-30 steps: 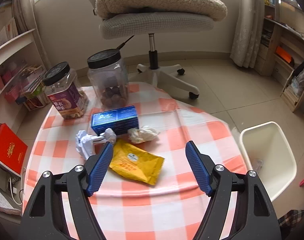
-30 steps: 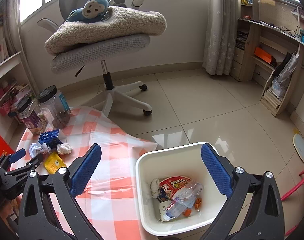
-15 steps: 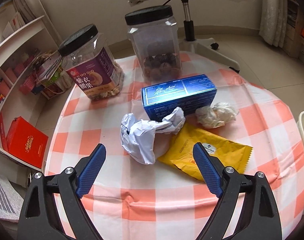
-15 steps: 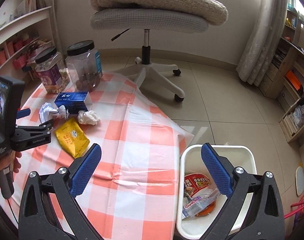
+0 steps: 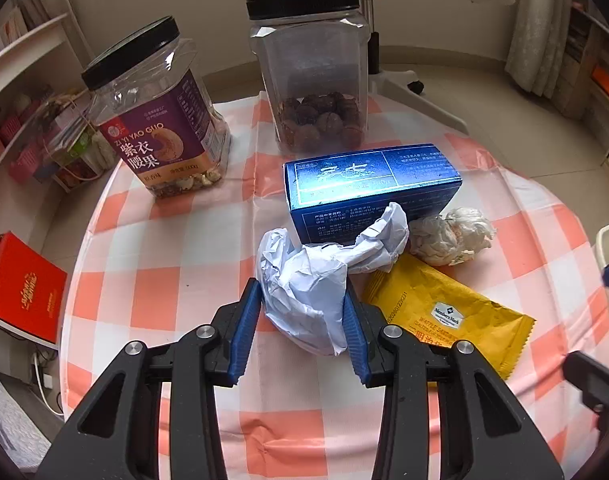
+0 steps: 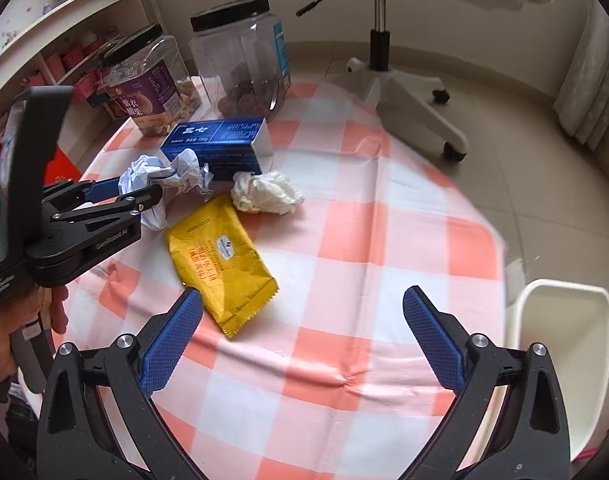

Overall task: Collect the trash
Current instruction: 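Grasp the crumpled white paper with the left gripper while the right gripper grasps the yellow snack packet, then carry the yellow packet toward the bin with the right gripper while the left gripper holds the paper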

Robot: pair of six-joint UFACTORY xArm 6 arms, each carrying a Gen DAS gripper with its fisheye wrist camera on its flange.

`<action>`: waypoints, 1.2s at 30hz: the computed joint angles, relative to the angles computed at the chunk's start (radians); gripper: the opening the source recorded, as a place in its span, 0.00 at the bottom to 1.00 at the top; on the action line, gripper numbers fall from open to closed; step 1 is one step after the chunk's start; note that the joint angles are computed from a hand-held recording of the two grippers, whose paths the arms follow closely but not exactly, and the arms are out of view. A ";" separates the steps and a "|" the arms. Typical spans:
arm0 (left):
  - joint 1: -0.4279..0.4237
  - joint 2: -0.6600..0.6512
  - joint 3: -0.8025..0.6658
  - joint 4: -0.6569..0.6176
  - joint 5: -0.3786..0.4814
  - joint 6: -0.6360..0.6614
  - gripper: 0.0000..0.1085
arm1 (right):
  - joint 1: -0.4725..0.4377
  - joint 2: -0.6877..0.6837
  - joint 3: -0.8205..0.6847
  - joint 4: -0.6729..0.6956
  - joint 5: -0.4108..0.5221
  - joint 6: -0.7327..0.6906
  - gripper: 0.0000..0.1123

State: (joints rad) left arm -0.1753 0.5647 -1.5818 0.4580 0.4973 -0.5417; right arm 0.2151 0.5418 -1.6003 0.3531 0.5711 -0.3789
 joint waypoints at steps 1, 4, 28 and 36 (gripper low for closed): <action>0.005 -0.014 0.018 -0.010 -0.011 0.004 0.34 | 0.002 0.020 -0.025 0.033 0.029 -0.005 0.85; 0.021 -0.081 0.100 0.009 -0.052 -0.020 0.33 | 0.009 0.073 -0.091 0.121 0.097 -0.021 0.85; 0.126 -0.476 0.522 0.167 -0.256 -0.337 0.34 | 0.097 -0.019 -0.007 0.348 -0.036 -0.215 0.01; 0.125 -0.514 0.526 0.338 -0.277 -0.539 0.34 | 0.112 -0.126 0.097 0.361 -0.174 -0.296 0.01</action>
